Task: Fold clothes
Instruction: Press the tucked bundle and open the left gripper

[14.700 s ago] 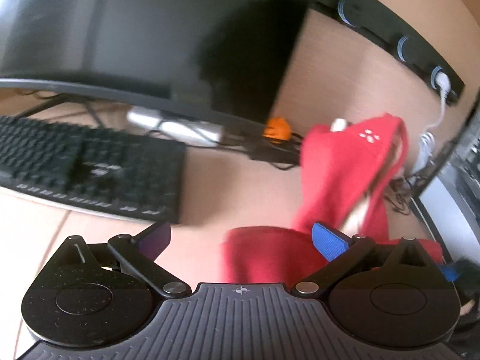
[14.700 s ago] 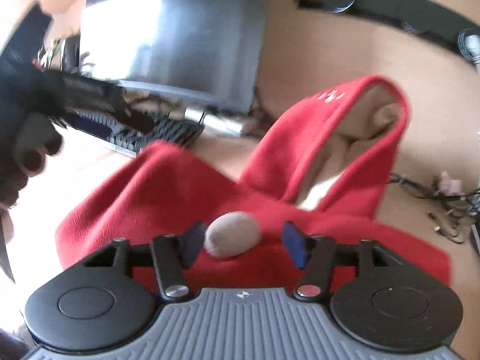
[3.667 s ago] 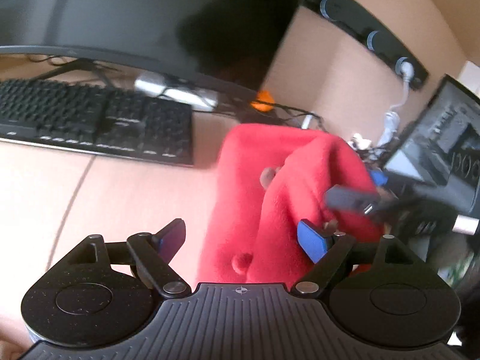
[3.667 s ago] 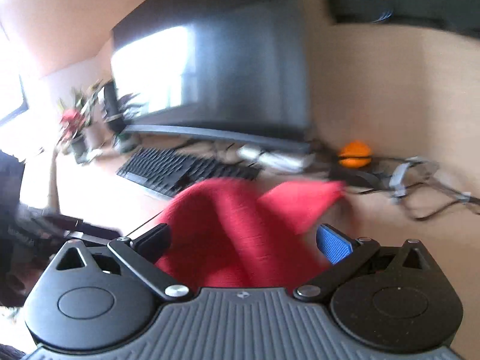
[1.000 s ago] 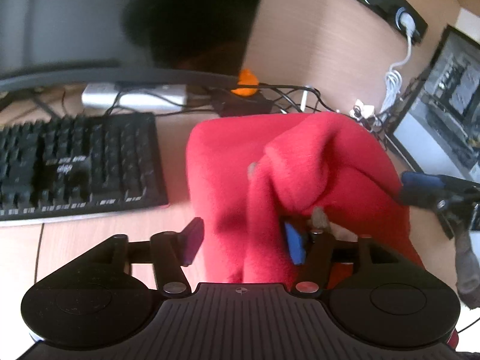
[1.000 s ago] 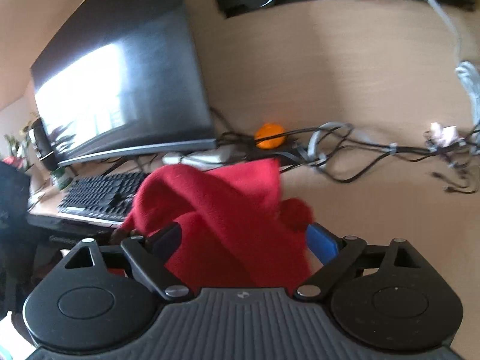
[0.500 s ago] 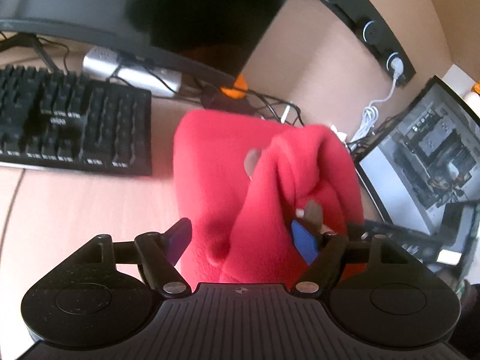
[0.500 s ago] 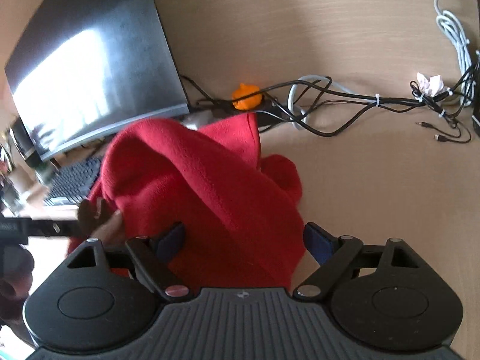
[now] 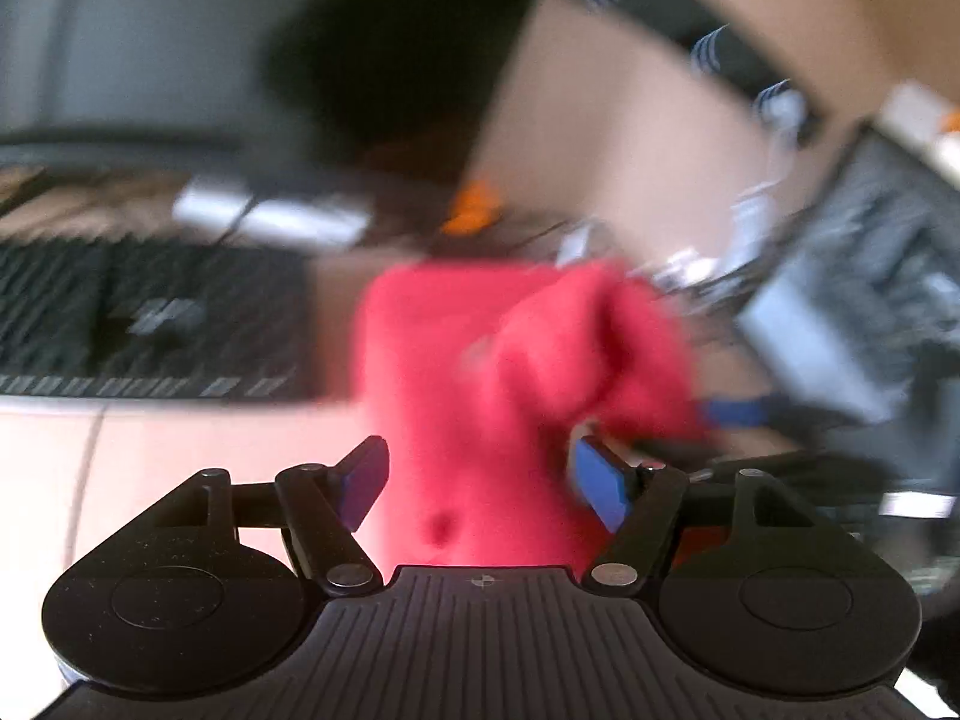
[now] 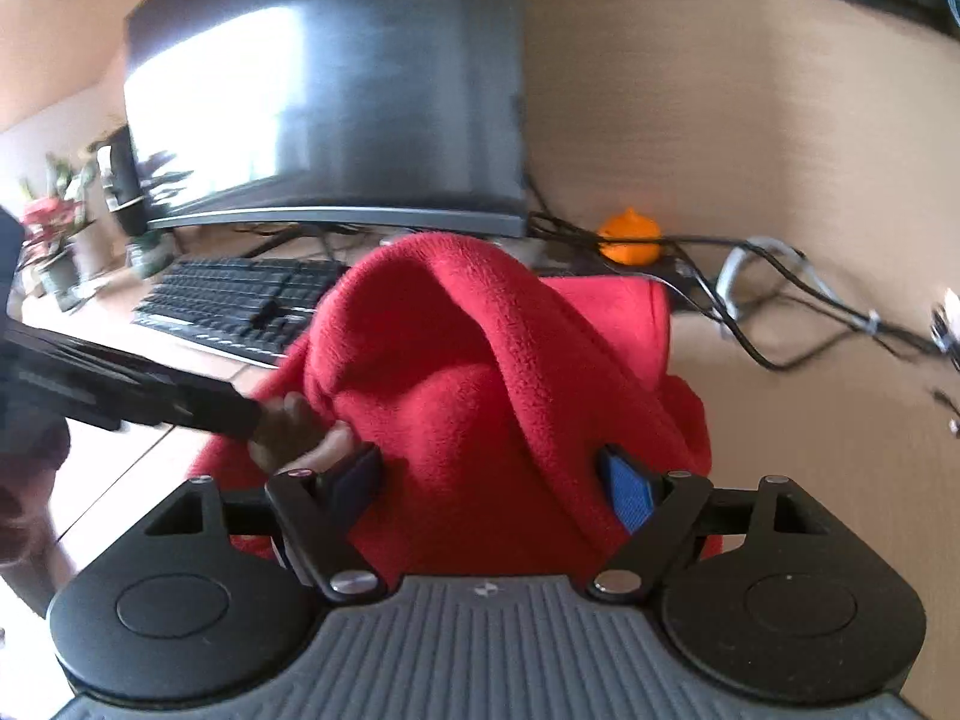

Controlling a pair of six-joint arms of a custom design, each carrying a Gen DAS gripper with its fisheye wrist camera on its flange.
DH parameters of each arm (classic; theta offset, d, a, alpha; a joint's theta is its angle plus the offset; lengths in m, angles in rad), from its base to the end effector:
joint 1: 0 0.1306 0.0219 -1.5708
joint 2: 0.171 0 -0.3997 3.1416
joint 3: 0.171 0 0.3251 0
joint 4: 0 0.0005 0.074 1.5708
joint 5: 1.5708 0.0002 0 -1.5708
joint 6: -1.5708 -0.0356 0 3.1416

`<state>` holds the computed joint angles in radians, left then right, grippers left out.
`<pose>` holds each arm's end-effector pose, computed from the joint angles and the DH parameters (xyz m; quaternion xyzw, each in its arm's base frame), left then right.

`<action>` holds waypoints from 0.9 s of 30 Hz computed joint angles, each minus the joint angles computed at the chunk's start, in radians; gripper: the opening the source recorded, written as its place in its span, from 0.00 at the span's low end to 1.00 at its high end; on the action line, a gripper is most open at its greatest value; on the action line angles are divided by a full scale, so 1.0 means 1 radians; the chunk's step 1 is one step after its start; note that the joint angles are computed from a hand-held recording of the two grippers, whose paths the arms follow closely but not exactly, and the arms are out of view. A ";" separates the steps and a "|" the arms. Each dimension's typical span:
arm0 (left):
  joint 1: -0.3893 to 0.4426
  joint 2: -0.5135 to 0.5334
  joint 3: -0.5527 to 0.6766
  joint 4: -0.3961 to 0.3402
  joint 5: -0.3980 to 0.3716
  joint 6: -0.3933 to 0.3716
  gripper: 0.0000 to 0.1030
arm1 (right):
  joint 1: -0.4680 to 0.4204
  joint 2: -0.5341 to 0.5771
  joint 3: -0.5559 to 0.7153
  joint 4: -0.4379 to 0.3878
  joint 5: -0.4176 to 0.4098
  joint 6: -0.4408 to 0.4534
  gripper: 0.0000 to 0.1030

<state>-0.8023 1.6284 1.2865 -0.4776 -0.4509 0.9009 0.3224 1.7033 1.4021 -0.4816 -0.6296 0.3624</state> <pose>0.3521 -0.3426 0.3333 -0.1266 0.9016 -0.1320 0.3920 0.4910 0.1856 0.3430 -0.4067 0.7871 0.2785 0.3707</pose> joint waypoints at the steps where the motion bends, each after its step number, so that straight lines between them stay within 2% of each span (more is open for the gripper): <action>1: 0.001 0.011 0.005 -0.028 -0.002 0.024 0.71 | -0.018 -0.005 0.009 -0.020 -0.041 0.015 0.79; 3: 0.001 0.000 -0.018 -0.008 0.015 0.045 0.72 | -0.060 -0.004 0.026 -0.025 -0.087 -0.007 0.84; 4: 0.002 -0.018 -0.049 0.044 0.041 0.045 0.76 | -0.082 0.007 0.039 -0.028 -0.097 -0.047 0.86; 6: 0.000 -0.057 -0.122 0.167 0.098 0.056 0.85 | -0.120 0.045 0.071 -0.052 -0.107 -0.157 0.86; 8: -0.006 -0.062 -0.152 0.220 0.113 0.096 0.86 | -0.147 0.101 0.105 -0.097 -0.127 -0.299 0.86; 10: -0.015 -0.029 -0.133 0.204 0.121 0.132 0.80 | -0.161 0.151 0.116 -0.134 -0.180 -0.397 0.86; 12: -0.024 0.010 -0.090 0.162 0.111 0.148 0.71 | -0.163 0.170 0.104 -0.146 -0.223 -0.446 0.85; 13: -0.025 0.024 -0.067 0.148 0.103 0.153 0.66 | -0.164 0.173 0.097 -0.145 -0.245 -0.462 0.77; 14: -0.027 0.025 -0.056 0.145 0.094 0.144 0.62 | -0.162 0.169 0.096 -0.143 -0.261 -0.470 0.76; 16: -0.023 0.027 -0.020 0.154 0.078 0.092 0.45 | -0.151 0.138 0.100 -0.134 -0.275 -0.415 0.76; 18: -0.024 0.007 0.000 0.178 0.061 0.042 0.43 | -0.137 0.105 0.108 -0.135 -0.281 -0.332 0.75; 20: -0.031 -0.008 0.043 0.121 0.001 -0.024 0.43 | -0.102 0.077 0.100 -0.145 -0.228 -0.201 0.75; 22: -0.041 0.004 0.087 -0.006 -0.079 -0.068 0.45 | -0.064 0.050 0.084 -0.148 -0.166 -0.068 0.75; 23: -0.043 0.018 0.101 -0.087 -0.106 -0.054 0.45 | -0.046 0.034 0.067 -0.144 -0.135 0.001 0.75; 24: -0.044 0.034 0.117 -0.170 -0.133 -0.038 0.45 | -0.042 0.022 0.063 -0.156 -0.126 0.069 0.75; 26: -0.047 0.055 0.105 -0.273 -0.129 0.044 0.44 | -0.045 0.000 0.068 -0.195 -0.126 0.206 0.75; 27: -0.048 0.067 0.100 -0.323 -0.123 0.084 0.45 | -0.053 -0.004 0.081 -0.210 -0.138 0.235 0.76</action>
<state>-0.8504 1.6956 1.3864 -0.8003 -0.5740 0.9851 0.2697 1.6994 1.4831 -0.6916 -0.7674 0.5974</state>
